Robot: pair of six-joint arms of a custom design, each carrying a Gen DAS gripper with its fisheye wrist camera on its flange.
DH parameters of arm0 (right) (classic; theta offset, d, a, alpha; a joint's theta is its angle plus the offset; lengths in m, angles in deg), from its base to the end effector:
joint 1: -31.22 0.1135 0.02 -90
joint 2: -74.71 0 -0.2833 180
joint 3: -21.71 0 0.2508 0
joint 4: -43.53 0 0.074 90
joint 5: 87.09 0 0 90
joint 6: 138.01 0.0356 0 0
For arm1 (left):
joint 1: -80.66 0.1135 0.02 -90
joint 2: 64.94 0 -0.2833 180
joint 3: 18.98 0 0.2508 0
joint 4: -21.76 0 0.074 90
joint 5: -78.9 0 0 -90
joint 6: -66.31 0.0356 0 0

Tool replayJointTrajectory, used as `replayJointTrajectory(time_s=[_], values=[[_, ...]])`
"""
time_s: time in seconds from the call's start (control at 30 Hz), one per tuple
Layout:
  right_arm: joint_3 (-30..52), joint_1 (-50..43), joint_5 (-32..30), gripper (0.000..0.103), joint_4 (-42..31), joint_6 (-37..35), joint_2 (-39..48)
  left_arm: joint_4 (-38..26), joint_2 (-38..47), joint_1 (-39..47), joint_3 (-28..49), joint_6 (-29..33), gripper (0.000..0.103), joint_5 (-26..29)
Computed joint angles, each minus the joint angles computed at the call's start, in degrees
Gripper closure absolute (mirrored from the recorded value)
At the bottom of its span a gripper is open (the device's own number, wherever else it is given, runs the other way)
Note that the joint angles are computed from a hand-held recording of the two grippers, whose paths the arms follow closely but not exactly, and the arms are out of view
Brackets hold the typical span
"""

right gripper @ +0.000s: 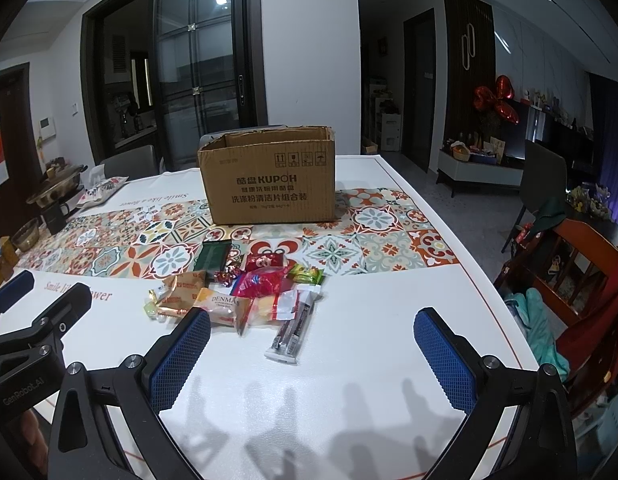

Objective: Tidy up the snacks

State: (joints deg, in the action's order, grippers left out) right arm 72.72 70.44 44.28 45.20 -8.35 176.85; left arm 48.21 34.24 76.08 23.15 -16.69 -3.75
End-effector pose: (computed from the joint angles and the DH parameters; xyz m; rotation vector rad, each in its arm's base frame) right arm 0.2492 0.1730 0.1187 0.3094 2.1582 -0.1230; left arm 0.2944 -0.0282 0.1271 0.2885 2.0820 -0.1096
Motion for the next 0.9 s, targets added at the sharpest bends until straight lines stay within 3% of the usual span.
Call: replayJointTrajectory(time_s=[0.9], values=[[-0.2,-0.38,-0.22,0.0,0.65,-0.46,0.19,0.37,0.12,0.1,-0.13,-0.15,0.0,0.16]])
